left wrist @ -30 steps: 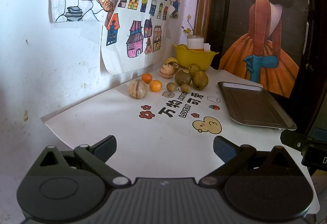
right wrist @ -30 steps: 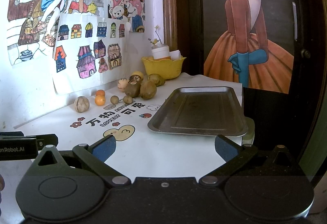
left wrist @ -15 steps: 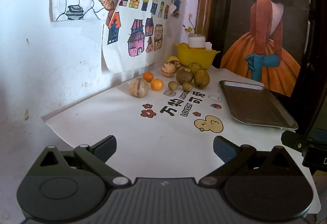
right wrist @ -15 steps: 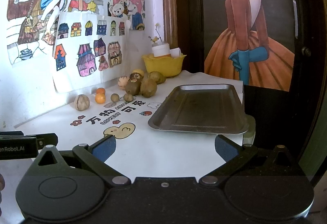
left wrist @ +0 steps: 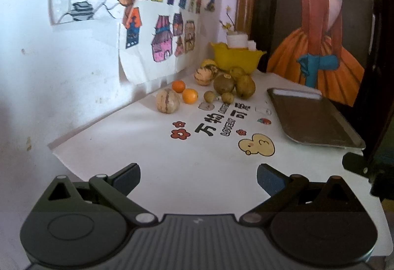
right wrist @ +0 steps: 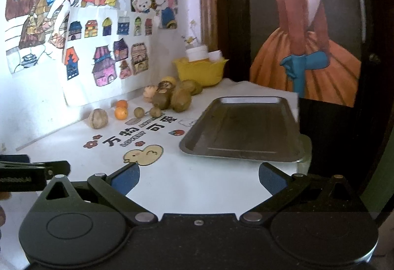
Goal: Organize fruits
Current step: 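Grasp the striped round fruit with the left gripper while the right gripper grasps a small yellow fruit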
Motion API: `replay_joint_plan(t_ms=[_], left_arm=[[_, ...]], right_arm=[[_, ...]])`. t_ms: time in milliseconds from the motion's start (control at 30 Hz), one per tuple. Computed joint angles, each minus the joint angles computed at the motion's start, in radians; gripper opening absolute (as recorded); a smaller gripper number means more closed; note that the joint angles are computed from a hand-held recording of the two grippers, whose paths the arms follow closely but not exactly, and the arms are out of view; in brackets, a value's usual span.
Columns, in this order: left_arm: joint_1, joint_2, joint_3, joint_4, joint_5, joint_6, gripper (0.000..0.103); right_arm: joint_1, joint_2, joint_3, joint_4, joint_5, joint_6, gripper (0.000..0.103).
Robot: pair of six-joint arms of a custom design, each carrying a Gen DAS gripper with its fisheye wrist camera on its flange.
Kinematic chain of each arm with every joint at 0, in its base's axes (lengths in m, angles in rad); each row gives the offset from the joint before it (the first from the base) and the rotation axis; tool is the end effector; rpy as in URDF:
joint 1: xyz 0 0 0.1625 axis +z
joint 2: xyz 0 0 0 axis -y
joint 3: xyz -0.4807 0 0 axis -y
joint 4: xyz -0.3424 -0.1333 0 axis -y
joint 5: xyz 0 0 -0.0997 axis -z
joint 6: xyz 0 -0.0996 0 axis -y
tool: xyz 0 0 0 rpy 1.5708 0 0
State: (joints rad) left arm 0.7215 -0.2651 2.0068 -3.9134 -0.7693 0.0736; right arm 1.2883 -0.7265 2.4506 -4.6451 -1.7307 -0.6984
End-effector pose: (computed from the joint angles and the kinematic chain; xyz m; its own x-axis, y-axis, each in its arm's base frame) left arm -0.2604 -0.5020 -0.0497 -0.7168 0.2934 -0.6325 0.6738 0.5247 -0.5203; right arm -0.0056 -0.4407 0.2192 -0.7322 0.1899 0.6541 -0.5351 0.4338 -0.7249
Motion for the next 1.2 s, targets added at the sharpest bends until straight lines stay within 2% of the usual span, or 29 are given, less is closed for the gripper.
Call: replay_joint_plan(t_ms=[100,200,333,600,800,900,1067,1200], left_arm=[[0.015,-0.017,-0.025,0.044,0.010,-0.003,0.103],[0.040,-0.038,-0.046,0.049,-0.015,-0.012,0.103],[0.065,-0.046,-0.094,0.056,-0.019,0.055,0.103],[0.138,-0.065,-0.217,0.194,-0.112,0.121,0.103],[0.169,-0.045,-0.330,0.287,-0.133,0.170,0.103],[0.183,-0.030,-0.391,0.341,-0.141,0.184,0.102],[0.204,-0.008,-0.464,0.406,-0.147,0.200,0.102],[0.218,0.009,-0.511,0.445,-0.150,0.196,0.102]], right_arm=[[0.003,-0.046,-0.020,0.086,0.022,-0.009,0.102],[0.006,-0.118,-0.057,0.236,0.059,-0.009,0.103],[0.021,-0.190,-0.127,0.438,0.067,-0.026,0.103],[0.045,-0.253,-0.274,0.775,0.074,-0.157,0.103],[0.058,-0.282,-0.430,1.094,0.098,-0.223,0.102],[0.070,-0.266,-0.514,1.210,0.117,-0.317,0.102],[0.088,-0.216,-0.649,1.378,0.106,-0.507,0.100],[0.095,-0.168,-0.745,1.477,0.093,-0.608,0.096]])
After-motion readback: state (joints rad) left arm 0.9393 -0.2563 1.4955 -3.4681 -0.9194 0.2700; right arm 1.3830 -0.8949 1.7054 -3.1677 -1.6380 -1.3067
